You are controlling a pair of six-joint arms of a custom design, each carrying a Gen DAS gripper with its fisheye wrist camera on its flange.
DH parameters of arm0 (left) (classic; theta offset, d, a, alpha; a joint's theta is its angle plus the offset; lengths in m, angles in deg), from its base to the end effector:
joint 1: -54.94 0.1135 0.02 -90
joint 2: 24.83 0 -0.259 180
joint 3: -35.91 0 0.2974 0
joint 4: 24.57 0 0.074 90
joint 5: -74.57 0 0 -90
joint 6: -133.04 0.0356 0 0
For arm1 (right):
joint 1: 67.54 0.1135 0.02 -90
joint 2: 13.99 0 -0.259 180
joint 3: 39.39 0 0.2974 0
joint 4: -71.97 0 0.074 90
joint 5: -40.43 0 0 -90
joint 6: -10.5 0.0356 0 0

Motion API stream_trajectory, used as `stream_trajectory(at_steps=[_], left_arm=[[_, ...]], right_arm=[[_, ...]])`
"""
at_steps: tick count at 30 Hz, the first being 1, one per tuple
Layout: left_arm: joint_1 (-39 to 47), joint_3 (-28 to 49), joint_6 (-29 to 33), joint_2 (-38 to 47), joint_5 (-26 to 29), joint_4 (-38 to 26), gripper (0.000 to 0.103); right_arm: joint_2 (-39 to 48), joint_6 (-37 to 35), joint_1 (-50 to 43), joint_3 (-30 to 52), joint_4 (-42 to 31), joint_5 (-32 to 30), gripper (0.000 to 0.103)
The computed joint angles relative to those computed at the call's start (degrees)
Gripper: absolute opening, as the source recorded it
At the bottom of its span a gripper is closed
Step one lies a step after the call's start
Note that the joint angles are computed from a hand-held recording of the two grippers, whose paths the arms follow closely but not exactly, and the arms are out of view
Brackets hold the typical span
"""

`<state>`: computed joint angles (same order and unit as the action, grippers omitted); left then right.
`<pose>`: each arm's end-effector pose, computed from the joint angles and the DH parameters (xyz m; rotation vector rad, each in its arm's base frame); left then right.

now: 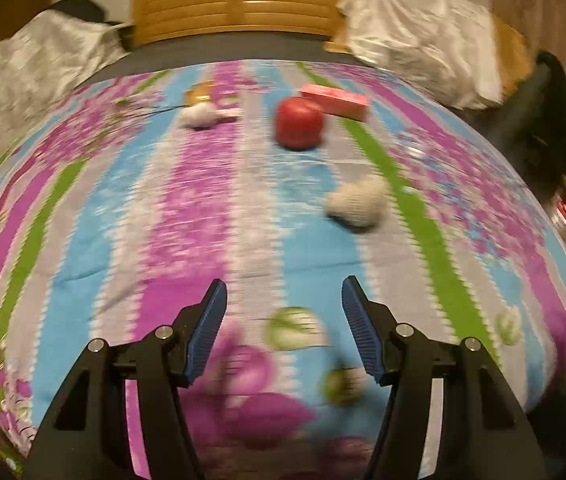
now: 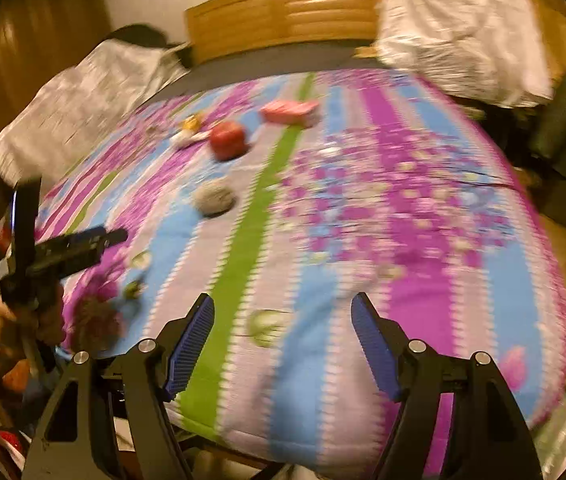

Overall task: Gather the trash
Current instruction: 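Move both tools back over the trash on the bed, then grasp the white towel with the left tool while the right tool grasps the grey yarn ball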

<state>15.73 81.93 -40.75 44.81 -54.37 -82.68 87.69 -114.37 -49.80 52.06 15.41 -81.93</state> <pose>0.1823 -0.1198 0.1365 -0.9937 2.2578 0.2593 0.3810 0.1419 0.2187 -1.2841 2.2499 0.6628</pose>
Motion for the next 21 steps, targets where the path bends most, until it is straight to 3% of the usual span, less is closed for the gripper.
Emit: stream_trajectory(at_steps=[3,7,14,17,21], left_arm=[[1.2,-3.8,-1.4,-5.4,0.5,-2.1,0.057],[6.3,-8.4,3.0,-13.8,0.2,-3.1,0.057],[23.7,-10.9,24.7,-23.5,1.1,2.0,0.057],[30.6,-11.7,34.8,-25.3,4.1,7.3,0.057],[40.9,-10.9,48.9,-18.8,11.6,18.0,0.057]], right_arm=[[1.6,1.4,3.8,-0.1,-0.3,-0.2,0.072],[3.0,3.2,8.1,-0.3,1.5,0.8,0.072],[7.7,6.3,12.3,3.5,3.8,1.5,0.072],[9.6,8.0,13.4,5.1,4.7,1.6,0.072],[12.4,10.6,15.6,7.2,8.6,2.7,0.072]])
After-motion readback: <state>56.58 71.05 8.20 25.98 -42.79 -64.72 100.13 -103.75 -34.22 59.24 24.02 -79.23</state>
